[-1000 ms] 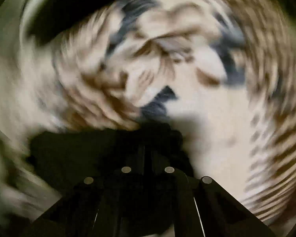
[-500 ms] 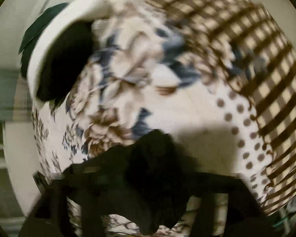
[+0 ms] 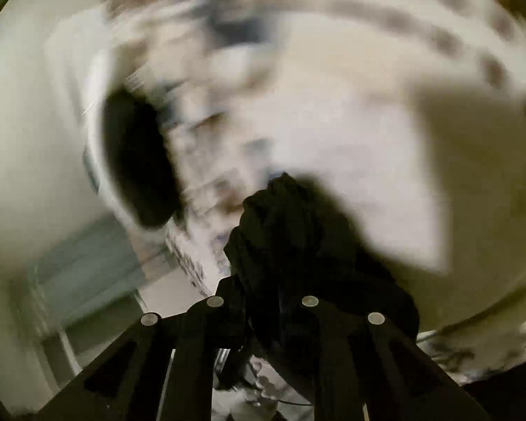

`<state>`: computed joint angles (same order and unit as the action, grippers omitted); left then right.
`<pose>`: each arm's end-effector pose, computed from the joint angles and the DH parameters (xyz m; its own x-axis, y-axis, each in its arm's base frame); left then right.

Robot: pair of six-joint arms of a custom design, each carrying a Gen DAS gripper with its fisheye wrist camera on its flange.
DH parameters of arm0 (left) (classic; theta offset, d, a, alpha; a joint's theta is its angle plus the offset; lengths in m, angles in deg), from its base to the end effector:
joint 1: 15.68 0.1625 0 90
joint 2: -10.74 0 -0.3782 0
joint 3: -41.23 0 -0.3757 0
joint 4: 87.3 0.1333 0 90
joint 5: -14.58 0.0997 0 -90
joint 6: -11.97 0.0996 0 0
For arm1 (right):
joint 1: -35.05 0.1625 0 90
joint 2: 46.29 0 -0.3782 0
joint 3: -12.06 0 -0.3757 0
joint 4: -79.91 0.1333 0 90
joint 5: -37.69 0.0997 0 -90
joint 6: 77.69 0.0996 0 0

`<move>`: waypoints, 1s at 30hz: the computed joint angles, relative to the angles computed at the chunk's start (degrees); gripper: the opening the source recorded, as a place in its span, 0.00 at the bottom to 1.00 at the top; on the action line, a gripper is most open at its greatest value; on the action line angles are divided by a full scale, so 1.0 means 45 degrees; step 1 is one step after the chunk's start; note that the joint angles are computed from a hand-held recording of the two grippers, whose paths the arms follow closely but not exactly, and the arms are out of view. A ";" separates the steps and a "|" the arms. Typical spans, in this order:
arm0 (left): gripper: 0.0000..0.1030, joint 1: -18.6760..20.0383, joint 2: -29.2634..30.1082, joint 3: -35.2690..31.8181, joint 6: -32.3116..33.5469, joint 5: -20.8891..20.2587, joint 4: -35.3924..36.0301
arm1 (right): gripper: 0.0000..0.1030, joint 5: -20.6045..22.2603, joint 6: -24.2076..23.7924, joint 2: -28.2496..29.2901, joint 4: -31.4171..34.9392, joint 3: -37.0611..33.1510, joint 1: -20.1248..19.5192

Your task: Fold small clothes

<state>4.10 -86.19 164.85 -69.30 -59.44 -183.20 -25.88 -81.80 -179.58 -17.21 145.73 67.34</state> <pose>-0.2743 -0.2694 0.2443 -0.9050 -0.1704 -0.3899 -0.0972 0.9749 -0.2005 -0.0960 -0.2708 0.3584 -0.5814 0.6892 -0.4325 0.7999 0.5814 -0.1487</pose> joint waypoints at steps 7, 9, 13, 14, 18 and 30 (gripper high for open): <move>0.75 -0.0506 -0.1290 -0.0237 -0.1503 0.0736 0.0313 | 0.53 -0.4581 0.1561 0.0170 -0.3276 -0.0404 0.5180; 0.75 -0.0687 -0.1651 -0.0280 -0.1990 0.0902 0.0624 | 0.57 -0.6137 0.1540 0.0279 -0.3422 -0.0589 0.6628; 0.75 -0.0732 -0.1842 -0.0120 -0.2304 0.0664 0.0611 | 0.60 -0.8841 0.1090 0.0731 -0.2314 -0.0370 0.8073; 0.75 -0.0677 -0.1745 -0.0022 -0.2288 0.0521 0.0362 | 0.39 -0.9197 0.0863 0.0516 -0.2537 -0.0034 0.8171; 0.75 -0.0413 -0.1166 0.0282 -0.1416 -0.0141 -0.0460 | 0.08 -0.8501 0.1191 -0.0130 -0.2528 0.0288 0.7018; 0.39 -0.1597 -0.6019 0.5314 -0.3698 0.0933 -0.8206 | 0.09 -0.8326 0.1046 -0.0096 -0.2550 0.0451 0.6781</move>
